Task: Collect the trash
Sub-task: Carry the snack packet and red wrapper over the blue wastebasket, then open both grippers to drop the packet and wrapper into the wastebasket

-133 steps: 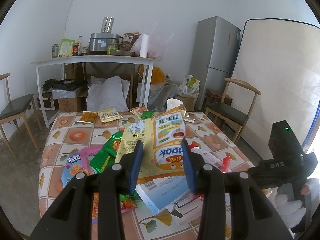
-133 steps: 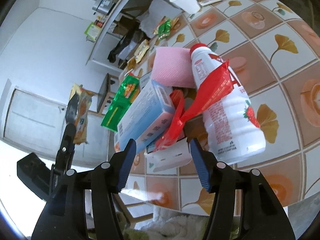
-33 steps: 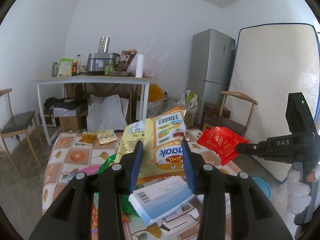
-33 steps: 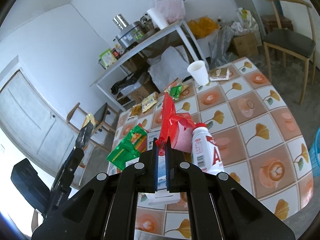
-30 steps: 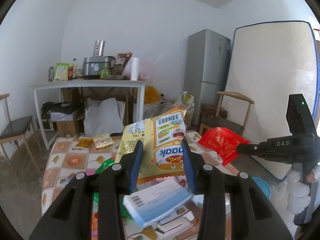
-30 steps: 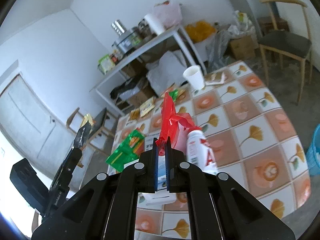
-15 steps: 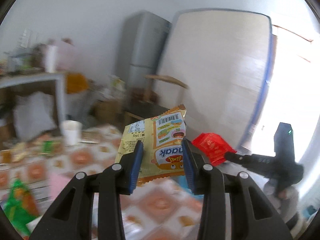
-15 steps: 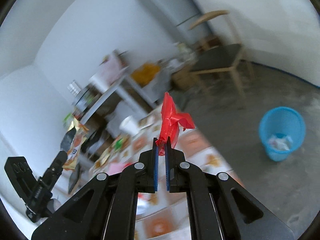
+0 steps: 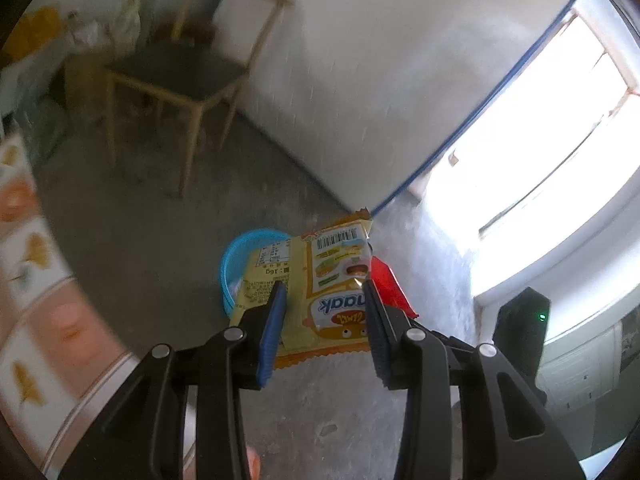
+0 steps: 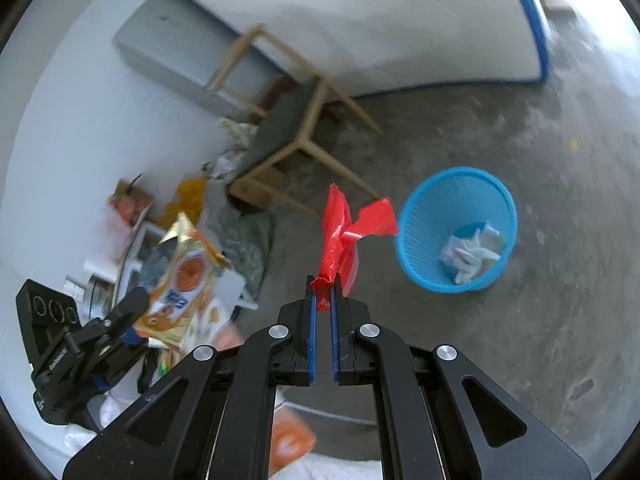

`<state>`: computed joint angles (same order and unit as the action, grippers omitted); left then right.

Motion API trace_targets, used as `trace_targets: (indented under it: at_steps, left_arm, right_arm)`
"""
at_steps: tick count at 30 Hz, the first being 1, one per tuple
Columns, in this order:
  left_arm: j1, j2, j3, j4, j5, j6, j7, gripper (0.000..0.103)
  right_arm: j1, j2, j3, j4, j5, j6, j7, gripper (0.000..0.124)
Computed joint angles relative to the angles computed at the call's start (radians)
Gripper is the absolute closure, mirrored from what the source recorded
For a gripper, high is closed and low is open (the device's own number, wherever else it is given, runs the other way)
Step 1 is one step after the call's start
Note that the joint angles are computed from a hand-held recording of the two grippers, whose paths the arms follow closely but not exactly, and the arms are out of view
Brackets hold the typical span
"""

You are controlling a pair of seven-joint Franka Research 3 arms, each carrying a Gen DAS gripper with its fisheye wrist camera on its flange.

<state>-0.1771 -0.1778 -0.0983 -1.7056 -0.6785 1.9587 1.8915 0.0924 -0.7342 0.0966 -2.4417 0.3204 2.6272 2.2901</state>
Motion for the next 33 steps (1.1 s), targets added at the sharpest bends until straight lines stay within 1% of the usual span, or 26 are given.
trace_targets:
  at_steps: [1, 2, 5, 8, 9, 10, 11, 12, 13, 14, 15, 16, 18, 20, 21, 24, 27, 28, 30, 33]
  left_arm:
    - [-0.008, 0.040, -0.015, 0.021, 0.013, 0.004, -0.023, 0.066]
    - [-0.016, 0.099, -0.035, 0.055, 0.027, 0.003, -0.057, 0.066]
    - [-0.028, 0.237, -0.086, 0.137, 0.090, 0.020, -0.142, 0.066]
    - [-0.035, 0.373, -0.129, 0.230, 0.149, 0.031, -0.201, 0.065]
    - [-0.037, 0.406, -0.142, 0.260, 0.166, 0.031, -0.218, 0.063]
    - [-0.044, 0.453, -0.155, 0.301, 0.187, 0.036, -0.245, 0.057]
    - [-0.048, 0.490, -0.171, 0.327, 0.215, 0.058, -0.275, 0.046]
    - [-0.051, 0.493, -0.172, 0.318, 0.225, 0.073, -0.290, 0.038]
    - [-0.058, 0.510, -0.175, 0.323, 0.250, 0.097, -0.323, 0.036]
    - [-0.059, 0.531, -0.181, 0.340, 0.264, 0.103, -0.344, 0.036]
    - [-0.047, 0.524, -0.189, 0.323, 0.259, 0.110, -0.343, 0.036]
    - [-0.042, 0.539, -0.203, 0.334, 0.265, 0.125, -0.360, 0.036]
    - [-0.009, 0.485, -0.206, 0.266, 0.223, 0.137, -0.314, 0.036]
    - [0.007, 0.458, -0.212, 0.244, 0.193, 0.167, -0.276, 0.036]
    - [0.017, 0.436, -0.210, 0.216, 0.175, 0.181, -0.252, 0.036]
    - [0.027, 0.400, -0.203, 0.196, 0.130, 0.201, -0.213, 0.036]
    - [0.040, 0.320, -0.193, 0.139, 0.064, 0.227, -0.146, 0.036]
    - [0.039, 0.297, -0.186, 0.127, 0.046, 0.231, -0.128, 0.036]
    - [0.047, 0.214, -0.163, 0.071, -0.025, 0.234, -0.066, 0.036]
    - [0.036, 0.102, -0.109, -0.001, -0.104, 0.241, 0.010, 0.034]
  right_arm:
    - [-0.003, 0.019, -0.007, -0.006, 0.005, 0.007, 0.002, 0.120]
    - [0.013, 0.047, -0.039, -0.018, 0.031, 0.025, -0.017, 0.120]
    - [0.025, 0.125, -0.076, -0.027, 0.079, 0.067, -0.034, 0.119]
    - [0.026, 0.196, -0.096, -0.009, 0.108, 0.095, -0.055, 0.118]
    - [0.025, 0.232, -0.104, -0.001, 0.117, 0.114, -0.067, 0.117]
    - [0.032, 0.247, -0.113, -0.002, 0.135, 0.126, -0.080, 0.112]
    - [0.051, 0.284, -0.138, 0.004, 0.172, 0.143, -0.106, 0.107]
    - [0.053, 0.303, -0.148, 0.009, 0.188, 0.146, -0.123, 0.102]
    - [0.041, 0.332, -0.146, 0.014, 0.186, 0.149, -0.129, 0.093]
    - [0.005, 0.348, -0.121, 0.013, 0.152, 0.141, -0.096, 0.087]
    - [-0.013, 0.358, -0.111, 0.014, 0.133, 0.134, -0.081, 0.085]
    - [-0.014, 0.367, -0.114, 0.009, 0.134, 0.134, -0.085, 0.084]
    - [-0.031, 0.365, -0.105, -0.004, 0.118, 0.121, -0.062, 0.084]
    - [-0.033, 0.347, -0.103, -0.023, 0.111, 0.128, -0.064, 0.084]
    - [-0.048, 0.332, -0.088, -0.031, 0.084, 0.122, -0.047, 0.084]
    - [-0.069, 0.288, -0.065, -0.046, 0.030, 0.109, -0.028, 0.084]
    - [-0.090, 0.258, -0.042, -0.049, -0.026, 0.102, -0.008, 0.083]
    - [-0.099, 0.240, -0.031, -0.051, -0.049, 0.095, 0.001, 0.083]
    - [-0.111, 0.209, -0.012, -0.053, -0.091, 0.089, 0.007, 0.082]
    - [-0.124, 0.154, 0.021, -0.040, -0.163, 0.064, 0.006, 0.080]
